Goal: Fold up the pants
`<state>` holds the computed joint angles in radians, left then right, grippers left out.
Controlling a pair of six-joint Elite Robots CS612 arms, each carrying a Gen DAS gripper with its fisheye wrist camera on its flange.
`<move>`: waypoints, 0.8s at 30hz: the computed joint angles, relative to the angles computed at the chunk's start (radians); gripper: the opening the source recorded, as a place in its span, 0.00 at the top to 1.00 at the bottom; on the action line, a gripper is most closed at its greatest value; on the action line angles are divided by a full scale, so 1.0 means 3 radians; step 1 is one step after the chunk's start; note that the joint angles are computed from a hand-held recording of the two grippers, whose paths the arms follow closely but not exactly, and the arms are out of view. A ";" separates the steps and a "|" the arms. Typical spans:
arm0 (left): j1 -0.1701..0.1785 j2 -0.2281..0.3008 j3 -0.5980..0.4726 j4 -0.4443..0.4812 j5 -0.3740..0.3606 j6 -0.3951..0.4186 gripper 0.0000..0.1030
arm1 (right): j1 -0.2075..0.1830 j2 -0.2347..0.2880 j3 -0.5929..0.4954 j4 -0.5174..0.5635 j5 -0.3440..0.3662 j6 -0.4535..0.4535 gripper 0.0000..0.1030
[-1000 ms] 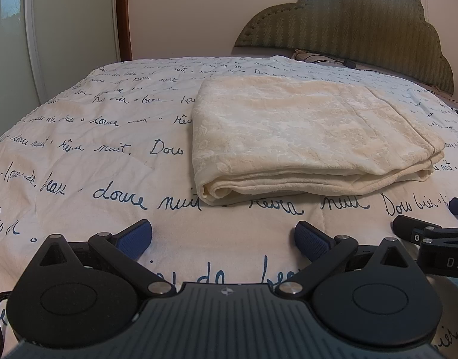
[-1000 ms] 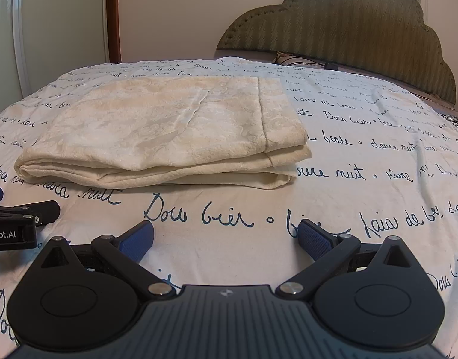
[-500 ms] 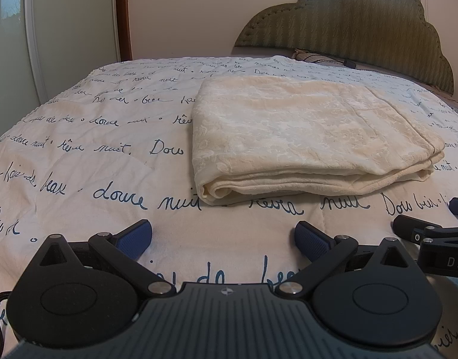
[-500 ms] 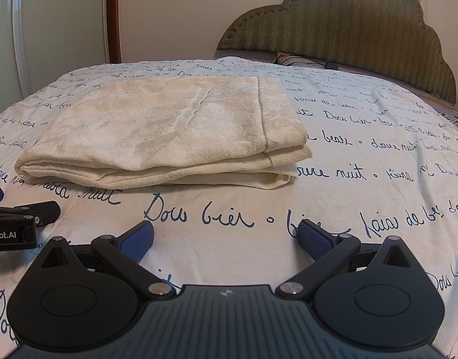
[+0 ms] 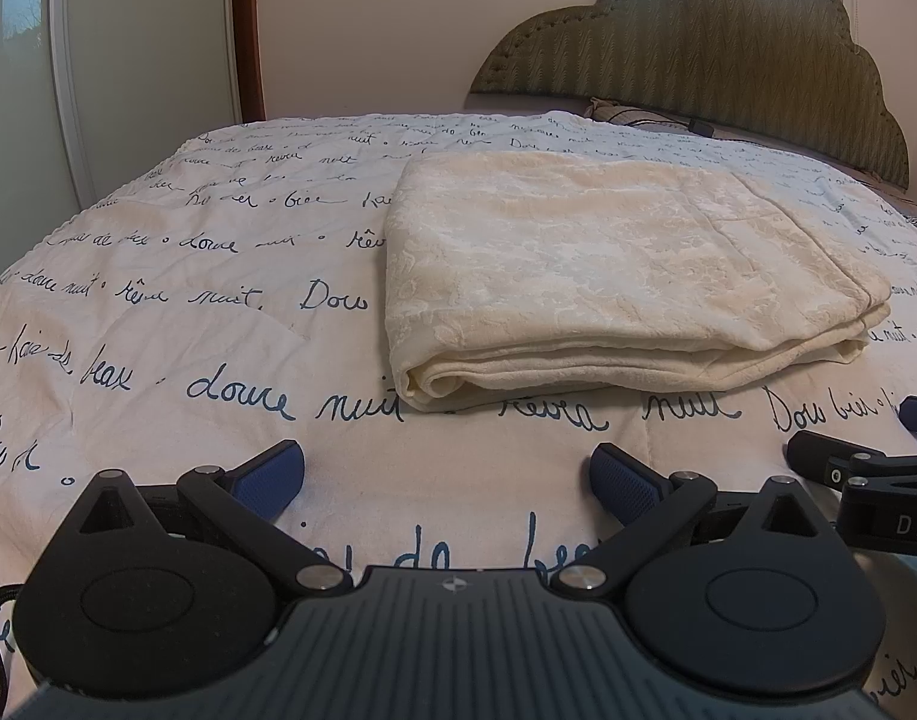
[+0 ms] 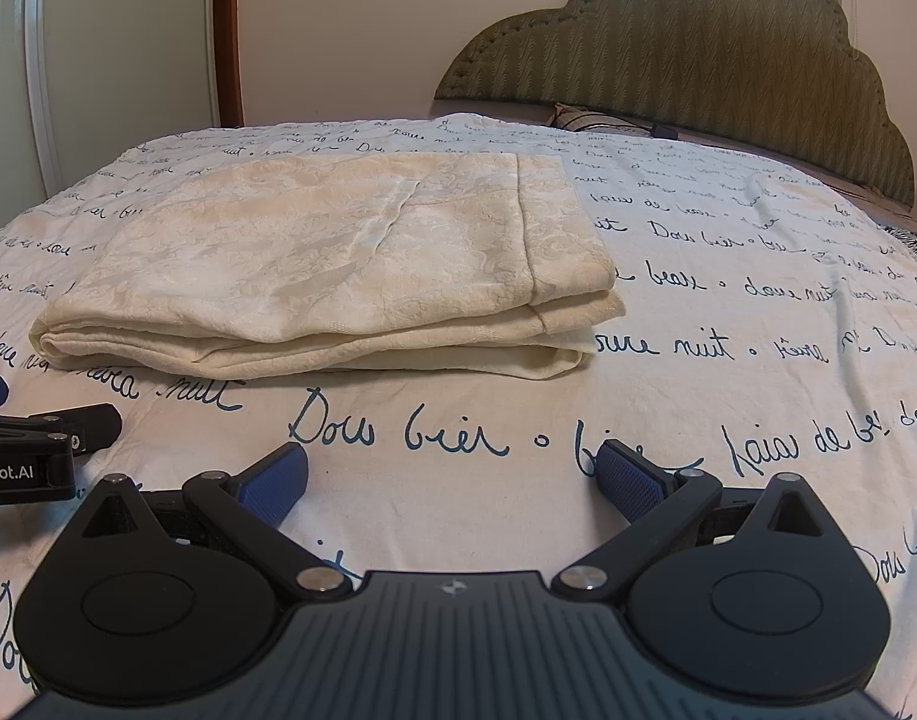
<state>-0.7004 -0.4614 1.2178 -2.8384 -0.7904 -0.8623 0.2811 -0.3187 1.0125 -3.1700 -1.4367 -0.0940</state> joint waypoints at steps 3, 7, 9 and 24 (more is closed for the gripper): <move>0.0000 0.0000 0.0000 0.0000 0.0000 0.0000 0.00 | 0.0000 0.0000 0.0000 0.0000 0.0000 0.0000 0.00; 0.0000 0.0001 -0.0001 0.0001 0.0000 0.0000 0.00 | 0.0000 0.0001 -0.0001 0.0000 0.0000 0.0000 0.00; 0.0000 0.0001 -0.0001 0.0001 0.0000 0.0000 0.00 | 0.0000 0.0001 -0.0001 0.0000 0.0000 0.0000 0.00; 0.0016 -0.0014 0.0018 -0.0029 -0.0081 0.0014 0.00 | -0.0001 -0.0001 0.0002 0.0000 0.0002 0.0002 0.00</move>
<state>-0.6955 -0.4657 1.2231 -2.8471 -0.8147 -0.8581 0.2809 -0.3190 1.0130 -3.1701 -1.4360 -0.0934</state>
